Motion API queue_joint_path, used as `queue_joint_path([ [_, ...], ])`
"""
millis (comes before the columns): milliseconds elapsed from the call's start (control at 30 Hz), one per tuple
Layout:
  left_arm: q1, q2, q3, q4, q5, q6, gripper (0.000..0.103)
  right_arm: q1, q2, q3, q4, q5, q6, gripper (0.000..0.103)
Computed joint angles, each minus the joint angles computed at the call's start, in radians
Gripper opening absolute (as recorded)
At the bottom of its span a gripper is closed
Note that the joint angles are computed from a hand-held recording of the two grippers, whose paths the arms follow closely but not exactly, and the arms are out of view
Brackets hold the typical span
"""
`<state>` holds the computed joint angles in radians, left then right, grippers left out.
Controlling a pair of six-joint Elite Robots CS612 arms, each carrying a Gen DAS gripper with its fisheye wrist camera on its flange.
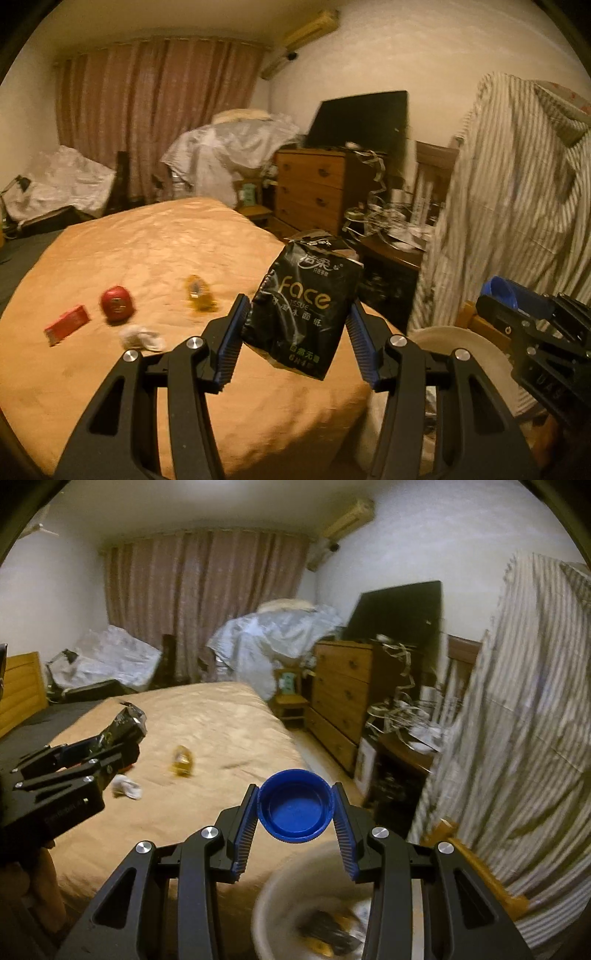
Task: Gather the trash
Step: 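Lift the packet and cap and carry both toward the bucket, then open both tools over the bucket to drop packet and cap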
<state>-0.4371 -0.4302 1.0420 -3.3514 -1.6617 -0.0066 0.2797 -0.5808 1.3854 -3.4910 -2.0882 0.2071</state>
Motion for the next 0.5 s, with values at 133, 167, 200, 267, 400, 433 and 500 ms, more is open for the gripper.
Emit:
queue_joint_path([
  [133,-0.018,0.012,-0.028,0.07,-0.043,0.02,0.051,-0.039,-0.041,0.076,0.026,0.027,0.042,0.041],
  [167,-0.02,0.012,-0.028,0.08,-0.05,0.026,0.051,-0.055,-0.057,0.103,0.047,0.048,0.058,0.041],
  [200,-0.026,0.015,-0.036,0.11,-0.067,0.041,0.051,-0.062,-0.065,0.115,0.062,0.061,0.069,0.041],
  [267,-0.033,0.018,-0.044,0.144,-0.085,0.055,0.051,-0.088,-0.086,0.147,0.106,0.099,0.091,0.041],
  [400,-0.046,0.029,-0.071,0.25,-0.131,0.098,0.051,-0.128,-0.103,0.166,0.185,0.179,0.123,0.041],
  [433,-0.047,0.032,-0.082,0.278,-0.141,0.104,0.051,-0.136,-0.104,0.162,0.204,0.197,0.126,0.041],
  [500,-0.052,0.045,-0.118,0.37,-0.168,0.129,0.051,-0.164,-0.108,0.165,0.25,0.258,0.137,0.041],
])
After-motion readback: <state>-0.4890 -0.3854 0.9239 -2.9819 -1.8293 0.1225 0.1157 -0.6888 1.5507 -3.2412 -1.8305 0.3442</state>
